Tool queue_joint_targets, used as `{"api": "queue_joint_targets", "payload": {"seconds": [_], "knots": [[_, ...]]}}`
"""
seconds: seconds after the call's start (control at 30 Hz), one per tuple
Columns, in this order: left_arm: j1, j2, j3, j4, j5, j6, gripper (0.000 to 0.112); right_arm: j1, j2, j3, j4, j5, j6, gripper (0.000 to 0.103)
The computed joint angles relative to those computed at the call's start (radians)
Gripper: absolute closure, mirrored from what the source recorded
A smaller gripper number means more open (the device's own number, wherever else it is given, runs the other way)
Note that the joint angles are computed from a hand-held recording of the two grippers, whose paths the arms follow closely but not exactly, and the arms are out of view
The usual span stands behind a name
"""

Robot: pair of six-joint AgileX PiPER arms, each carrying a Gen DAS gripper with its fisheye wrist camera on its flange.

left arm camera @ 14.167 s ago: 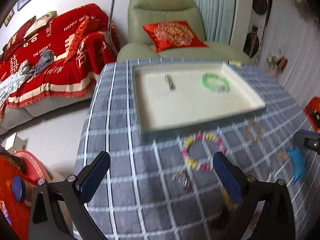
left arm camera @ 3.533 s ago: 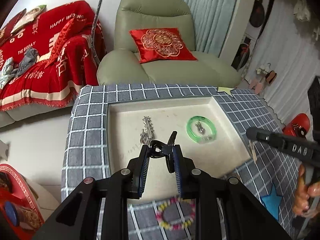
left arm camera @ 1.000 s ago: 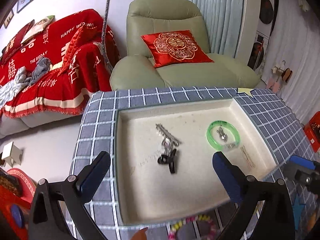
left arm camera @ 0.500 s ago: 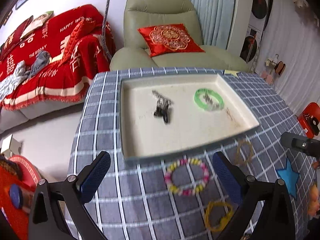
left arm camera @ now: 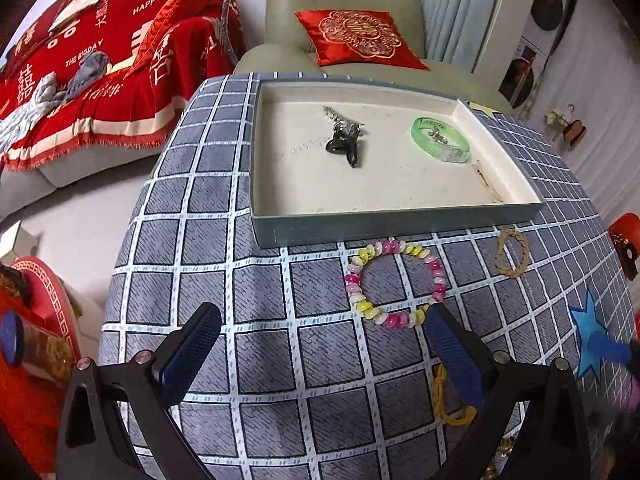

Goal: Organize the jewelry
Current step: 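Move the right gripper toward the brown coiled hair tie while the left approaches the beaded bracelet, then grasp the brown coiled hair tie with the right gripper while the left grasps the pink-yellow beaded bracelet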

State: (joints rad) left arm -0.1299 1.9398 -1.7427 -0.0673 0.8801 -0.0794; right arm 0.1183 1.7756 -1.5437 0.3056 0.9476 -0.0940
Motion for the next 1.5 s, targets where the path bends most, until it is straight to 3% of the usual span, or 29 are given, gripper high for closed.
{"api": "queue_joint_targets", "payload": {"seconds": [0.43,0.53,0.8,1.0,1.07,1.23,1.3,1.37,1.4,1.5], "knots": [[-0.035,0.069,-0.057,0.06,0.019,-0.084,0.009,0.107,-0.082,0.152,-0.123,-0.054,0.049,0.001],[-0.034,0.077,-0.06,0.062,0.017,-0.094,0.009,0.127,-0.089,0.162,-0.15,-0.058,0.062,0.006],[-0.045,0.088,-0.072,0.067,0.011,-0.092,0.009,0.187,-0.079,0.167,-0.236,-0.052,0.1,0.033],[-0.055,0.085,-0.075,0.06,0.01,-0.079,0.009,0.244,-0.088,0.187,-0.341,-0.067,0.151,0.046],[-0.057,0.082,-0.072,0.05,0.008,-0.071,0.02,0.248,-0.09,0.189,-0.339,-0.068,0.142,0.049],[-0.093,0.075,-0.06,0.129,0.001,-0.074,0.035,0.261,-0.101,0.196,-0.331,-0.066,0.127,0.063],[-0.095,0.071,-0.059,0.127,-0.002,-0.063,0.049,0.265,-0.097,0.191,-0.328,-0.064,0.128,0.07],[-0.096,0.067,-0.059,0.118,-0.003,-0.038,0.077,0.266,-0.094,0.186,-0.328,-0.061,0.131,0.082],[-0.095,0.067,-0.062,0.111,0.0,-0.027,0.083,0.263,-0.092,0.183,-0.327,-0.059,0.133,0.089],[-0.087,0.057,-0.048,0.083,-0.005,0.001,0.087,0.251,-0.091,0.18,-0.309,-0.056,0.132,0.09]]}}
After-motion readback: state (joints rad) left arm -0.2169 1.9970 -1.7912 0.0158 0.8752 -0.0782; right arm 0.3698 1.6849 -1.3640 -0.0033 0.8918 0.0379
